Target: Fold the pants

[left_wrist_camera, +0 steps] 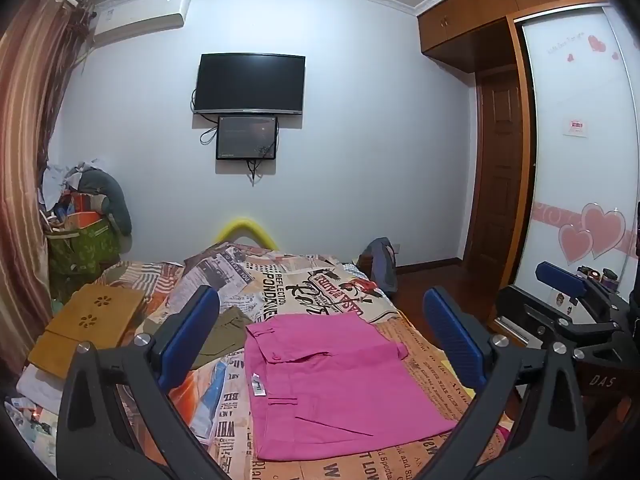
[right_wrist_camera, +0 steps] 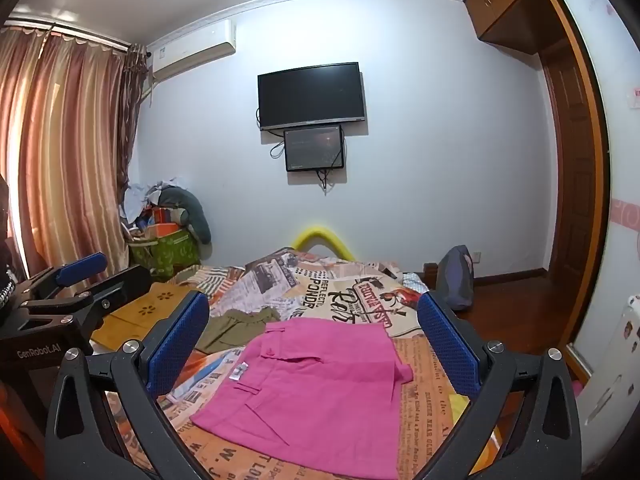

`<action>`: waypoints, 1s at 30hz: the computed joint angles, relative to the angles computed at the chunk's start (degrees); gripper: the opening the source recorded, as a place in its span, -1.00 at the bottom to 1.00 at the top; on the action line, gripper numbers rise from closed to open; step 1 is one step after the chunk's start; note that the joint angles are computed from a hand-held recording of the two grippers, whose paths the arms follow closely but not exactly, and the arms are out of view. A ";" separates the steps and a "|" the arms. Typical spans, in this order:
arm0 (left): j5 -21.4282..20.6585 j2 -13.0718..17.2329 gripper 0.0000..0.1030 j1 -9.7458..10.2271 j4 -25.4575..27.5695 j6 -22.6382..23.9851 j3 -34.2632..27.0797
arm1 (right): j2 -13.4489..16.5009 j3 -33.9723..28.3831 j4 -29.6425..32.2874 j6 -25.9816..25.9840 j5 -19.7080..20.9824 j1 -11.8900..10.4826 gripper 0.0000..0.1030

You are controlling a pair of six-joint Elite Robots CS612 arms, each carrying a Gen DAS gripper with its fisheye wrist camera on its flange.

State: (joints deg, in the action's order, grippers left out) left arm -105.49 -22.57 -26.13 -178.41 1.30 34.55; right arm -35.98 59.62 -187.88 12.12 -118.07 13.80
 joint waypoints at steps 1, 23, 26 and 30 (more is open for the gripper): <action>0.06 -0.01 1.00 -0.01 0.13 0.13 -0.02 | 0.05 -0.05 -0.12 -0.06 -0.05 0.01 0.99; 0.57 0.78 1.00 -0.34 0.65 0.32 -1.17 | 0.30 0.08 -0.03 0.26 0.34 -0.44 0.99; 0.62 0.79 1.00 -0.36 0.45 0.28 -1.03 | 0.28 -0.43 0.83 0.58 -0.27 -0.06 0.99; 0.74 0.86 1.00 -0.35 0.53 0.43 -1.10 | 0.18 -0.55 1.26 0.93 -0.24 -0.01 0.99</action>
State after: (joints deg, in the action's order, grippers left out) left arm -104.74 -21.71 -26.49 -177.88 1.73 33.44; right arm -35.80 59.07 -186.62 13.05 -118.31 13.78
